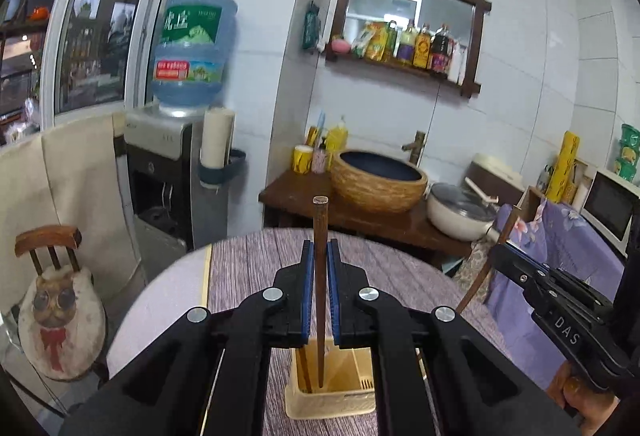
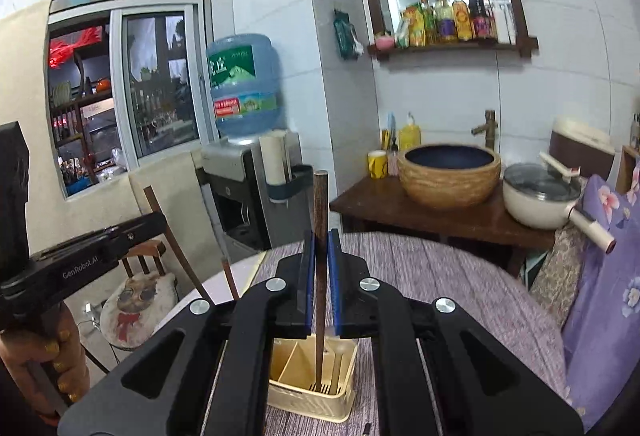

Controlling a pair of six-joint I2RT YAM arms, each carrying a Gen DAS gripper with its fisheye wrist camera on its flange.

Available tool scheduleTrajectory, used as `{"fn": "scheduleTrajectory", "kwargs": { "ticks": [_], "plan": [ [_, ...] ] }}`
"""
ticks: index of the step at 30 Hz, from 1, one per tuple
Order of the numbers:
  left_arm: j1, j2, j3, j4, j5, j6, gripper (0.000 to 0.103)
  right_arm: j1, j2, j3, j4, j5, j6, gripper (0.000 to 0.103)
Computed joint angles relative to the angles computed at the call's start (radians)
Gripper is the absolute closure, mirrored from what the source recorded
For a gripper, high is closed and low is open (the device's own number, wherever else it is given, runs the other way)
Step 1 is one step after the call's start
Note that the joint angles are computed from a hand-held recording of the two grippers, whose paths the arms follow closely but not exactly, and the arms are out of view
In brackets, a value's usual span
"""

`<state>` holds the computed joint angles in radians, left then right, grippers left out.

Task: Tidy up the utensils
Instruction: 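Lower the chopsticks into the holder and open both tools, then move both tools back down to the utensils on the cloth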

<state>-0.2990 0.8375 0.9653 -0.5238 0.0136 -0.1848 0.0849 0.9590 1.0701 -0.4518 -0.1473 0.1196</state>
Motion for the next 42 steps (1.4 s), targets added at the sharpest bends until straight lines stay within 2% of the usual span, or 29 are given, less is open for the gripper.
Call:
{"fn": "scheduleTrajectory", "kwargs": {
  "ticks": [8, 15, 16, 17, 18, 19, 20, 21, 22, 24, 26, 29, 34, 37, 39, 40, 42],
  "plan": [
    [-0.005, 0.019, -0.140, 0.060, 0.009, -0.010, 0.095, -0.005, 0.042, -0.145, 0.097, -0.006, 0.019, 0.096],
    [-0.005, 0.035, -0.185, 0.085, 0.016, -0.018, 0.095, -0.023, 0.018, -0.198, 0.136, -0.018, 0.019, 0.095],
    [-0.005, 0.029, -0.187, 0.082, 0.021, -0.016, 0.095, -0.024, 0.017, -0.200, 0.139, -0.022, 0.015, 0.088],
    [-0.009, 0.019, -0.189, 0.078, 0.016, -0.013, 0.095, -0.028, 0.007, -0.208, 0.141, -0.030, 0.014, 0.072],
    [-0.017, 0.000, -0.192, 0.072, 0.008, -0.006, 0.094, -0.030, -0.008, -0.221, 0.148, -0.030, 0.016, 0.060],
    [-0.025, -0.017, -0.197, 0.066, 0.001, -0.001, 0.086, -0.028, -0.025, -0.232, 0.151, -0.022, 0.020, 0.043],
    [-0.036, -0.036, -0.204, 0.062, -0.009, -0.004, 0.078, -0.029, -0.050, -0.252, 0.161, -0.013, 0.026, 0.043],
    [-0.043, -0.066, -0.217, 0.057, -0.017, -0.009, 0.057, -0.033, -0.073, -0.266, 0.160, -0.015, 0.027, 0.043],
    [-0.053, -0.092, -0.230, 0.056, -0.027, -0.016, 0.044, -0.039, -0.094, -0.277, 0.152, -0.022, 0.027, 0.043],
    [-0.060, -0.158, -0.258, 0.035, -0.040, -0.025, 0.039, -0.055, -0.142, -0.300, 0.134, -0.035, 0.030, 0.041],
    [-0.051, -0.206, -0.278, 0.002, -0.028, -0.023, 0.026, -0.070, -0.196, -0.324, 0.103, -0.047, 0.019, 0.037],
    [-0.008, -0.293, -0.328, -0.036, -0.007, -0.027, 0.016, -0.085, -0.274, -0.362, 0.038, -0.051, -0.007, 0.034],
    [0.047, -0.399, -0.420, -0.108, 0.018, -0.011, 0.010, -0.158, -0.362, -0.435, -0.092, -0.109, -0.044, 0.034],
    [0.050, -0.432, -0.477, -0.150, 0.023, -0.005, 0.010, -0.179, -0.390, -0.495, -0.135, -0.095, -0.066, 0.034],
    [0.087, -0.460, -0.515, -0.176, 0.061, 0.006, 0.010, -0.183, -0.393, -0.537, -0.152, -0.086, -0.074, 0.034],
    [0.090, -0.470, -0.534, -0.183, 0.063, 0.004, 0.010, -0.191, -0.398, -0.560, -0.159, -0.091, -0.078, 0.034],
    [0.086, -0.484, -0.573, -0.193, 0.055, 0.000, 0.019, -0.193, -0.417, -0.609, -0.164, -0.075, -0.077, 0.035]
  ]
}}
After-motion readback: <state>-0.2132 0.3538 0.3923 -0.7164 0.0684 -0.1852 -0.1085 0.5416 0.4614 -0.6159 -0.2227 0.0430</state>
